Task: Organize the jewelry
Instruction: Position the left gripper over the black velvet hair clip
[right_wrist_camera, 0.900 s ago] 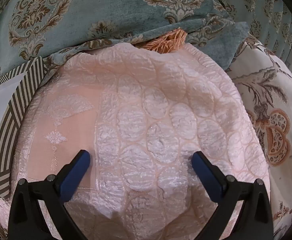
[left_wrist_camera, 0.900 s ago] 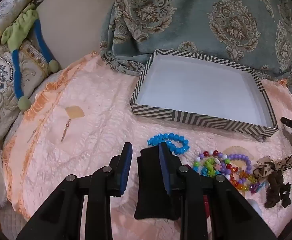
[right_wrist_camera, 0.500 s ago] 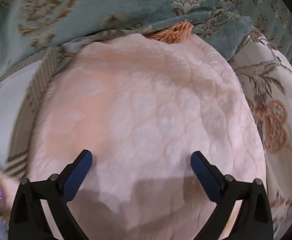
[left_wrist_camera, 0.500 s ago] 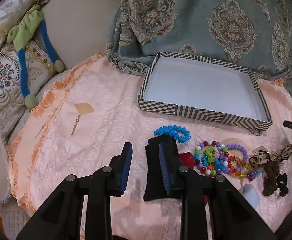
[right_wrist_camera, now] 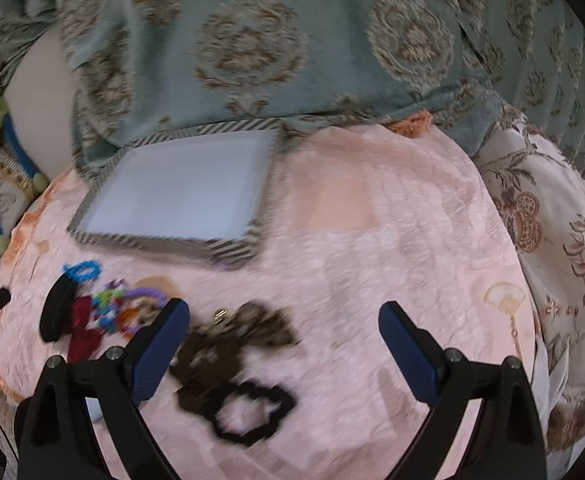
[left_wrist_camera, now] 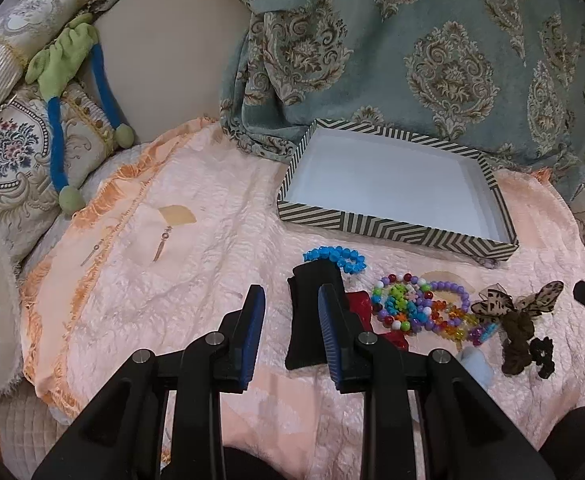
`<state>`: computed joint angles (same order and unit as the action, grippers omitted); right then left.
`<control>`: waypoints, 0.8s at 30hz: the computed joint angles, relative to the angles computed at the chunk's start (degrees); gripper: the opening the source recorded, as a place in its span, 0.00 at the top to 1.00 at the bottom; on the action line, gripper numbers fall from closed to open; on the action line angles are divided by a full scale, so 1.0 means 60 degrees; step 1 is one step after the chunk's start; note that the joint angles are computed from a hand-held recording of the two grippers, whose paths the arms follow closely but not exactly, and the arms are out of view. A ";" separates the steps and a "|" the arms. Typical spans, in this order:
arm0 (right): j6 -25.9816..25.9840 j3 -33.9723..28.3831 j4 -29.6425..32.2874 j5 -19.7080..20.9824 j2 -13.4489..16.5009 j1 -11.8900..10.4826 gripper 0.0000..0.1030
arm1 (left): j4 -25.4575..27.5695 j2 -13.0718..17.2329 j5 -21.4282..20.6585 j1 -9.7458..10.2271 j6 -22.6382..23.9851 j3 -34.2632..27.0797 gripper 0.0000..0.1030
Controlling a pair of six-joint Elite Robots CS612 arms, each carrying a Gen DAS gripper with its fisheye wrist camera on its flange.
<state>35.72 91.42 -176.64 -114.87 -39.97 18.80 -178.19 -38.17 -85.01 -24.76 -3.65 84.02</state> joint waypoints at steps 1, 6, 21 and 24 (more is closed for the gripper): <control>-0.0044 -0.0018 -0.0055 -0.0095 0.0018 0.0072 0.05 | -0.0029 -0.0020 -0.0019 0.0006 -0.0008 0.0042 0.89; -0.0273 -0.0054 -0.0802 -0.0549 0.0098 0.0470 0.05 | -0.0052 -0.0104 -0.0233 0.0099 -0.0216 0.0185 0.89; -0.0977 -0.0289 -0.0640 -0.0770 0.0171 0.0755 0.05 | -0.0039 -0.0165 -0.0283 0.0274 -0.0415 0.0380 0.89; -0.1033 -0.0330 -0.0577 -0.0947 0.0180 0.0783 0.05 | -0.0054 -0.0174 -0.0316 0.0257 -0.0432 0.0396 0.89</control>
<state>29.52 89.44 -180.10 -120.55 -38.89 23.50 -178.51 -39.21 -86.90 -23.22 -6.24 86.39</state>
